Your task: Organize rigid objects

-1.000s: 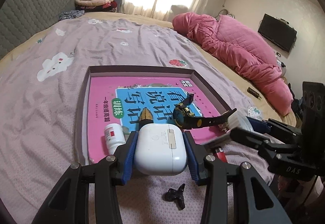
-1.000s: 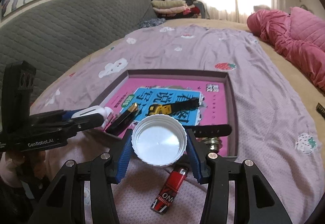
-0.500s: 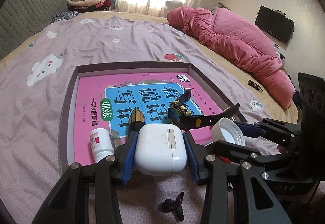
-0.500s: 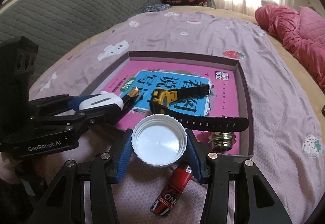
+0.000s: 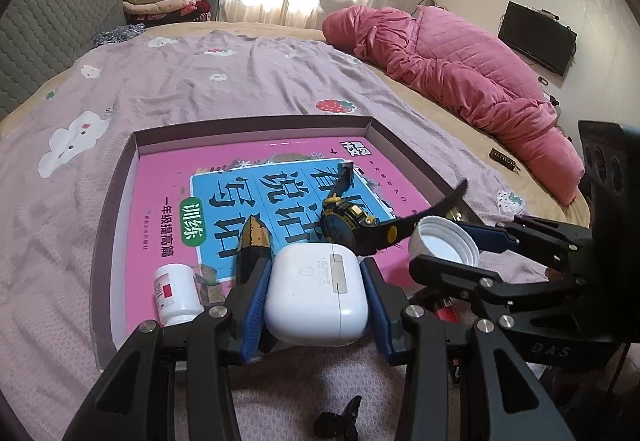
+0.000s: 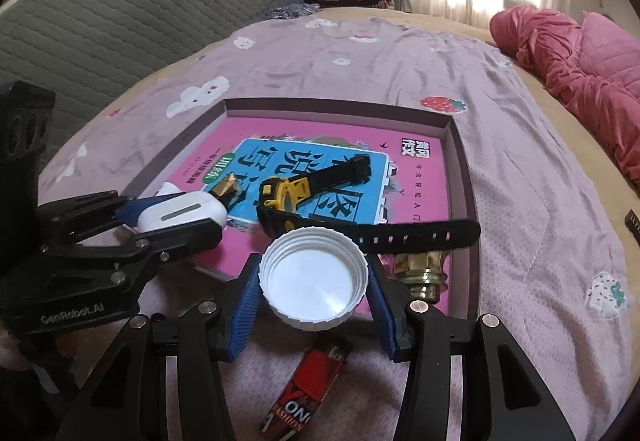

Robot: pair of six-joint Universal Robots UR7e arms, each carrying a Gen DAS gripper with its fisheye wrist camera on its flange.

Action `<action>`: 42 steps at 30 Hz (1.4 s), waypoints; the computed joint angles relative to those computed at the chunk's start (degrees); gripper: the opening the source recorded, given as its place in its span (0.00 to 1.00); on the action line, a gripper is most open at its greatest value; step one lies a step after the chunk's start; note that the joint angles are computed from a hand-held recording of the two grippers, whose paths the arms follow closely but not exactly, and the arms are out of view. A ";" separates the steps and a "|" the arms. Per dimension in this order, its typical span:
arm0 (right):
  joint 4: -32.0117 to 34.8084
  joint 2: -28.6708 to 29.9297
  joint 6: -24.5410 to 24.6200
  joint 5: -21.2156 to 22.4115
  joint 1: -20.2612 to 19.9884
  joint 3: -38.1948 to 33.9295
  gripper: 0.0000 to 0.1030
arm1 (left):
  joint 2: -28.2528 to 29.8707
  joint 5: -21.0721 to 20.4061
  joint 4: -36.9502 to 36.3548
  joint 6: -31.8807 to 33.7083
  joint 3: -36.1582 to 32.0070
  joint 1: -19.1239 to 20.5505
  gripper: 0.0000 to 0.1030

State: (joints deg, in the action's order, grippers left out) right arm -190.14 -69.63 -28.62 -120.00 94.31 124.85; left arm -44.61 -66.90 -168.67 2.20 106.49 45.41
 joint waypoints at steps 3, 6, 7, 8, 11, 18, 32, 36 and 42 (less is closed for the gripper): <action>-0.26 0.88 -0.51 -0.20 -0.32 -0.89 0.50 | 0.36 0.09 -0.21 0.26 -0.29 0.03 0.43; -0.76 1.63 -1.19 -0.29 -0.44 -1.44 0.50 | 0.79 0.36 -0.59 0.66 -0.60 -0.01 0.43; -0.98 1.85 -1.47 -0.34 -0.47 -1.56 0.50 | 0.95 0.41 -0.77 0.74 -0.71 -0.01 0.43; -1.17 2.07 -1.72 -0.42 -0.46 -1.70 0.50 | 1.06 0.39 -0.84 0.80 -0.82 0.02 0.43; -0.94 2.51 -2.03 -0.26 -0.57 -2.10 0.50 | 1.39 0.35 -0.93 1.06 -1.18 0.09 0.43; -0.92 3.33 -2.59 -1.40 -0.54 -2.92 0.50 | 1.90 0.17 -1.05 0.94 -1.87 0.37 0.43; 0.29 4.67 -3.65 -4.42 -0.59 -4.35 0.50 | 3.49 -0.86 2.20 2.40 -4.87 0.65 0.43; 0.79 4.52 -3.45 -4.75 -0.51 -4.39 0.50 | 4.01 -0.70 3.74 3.31 -5.99 0.50 0.43; 1.45 4.43 -3.68 -5.02 -0.42 -4.52 0.50 | 4.32 0.15 6.49 1.73 -7.21 0.92 0.43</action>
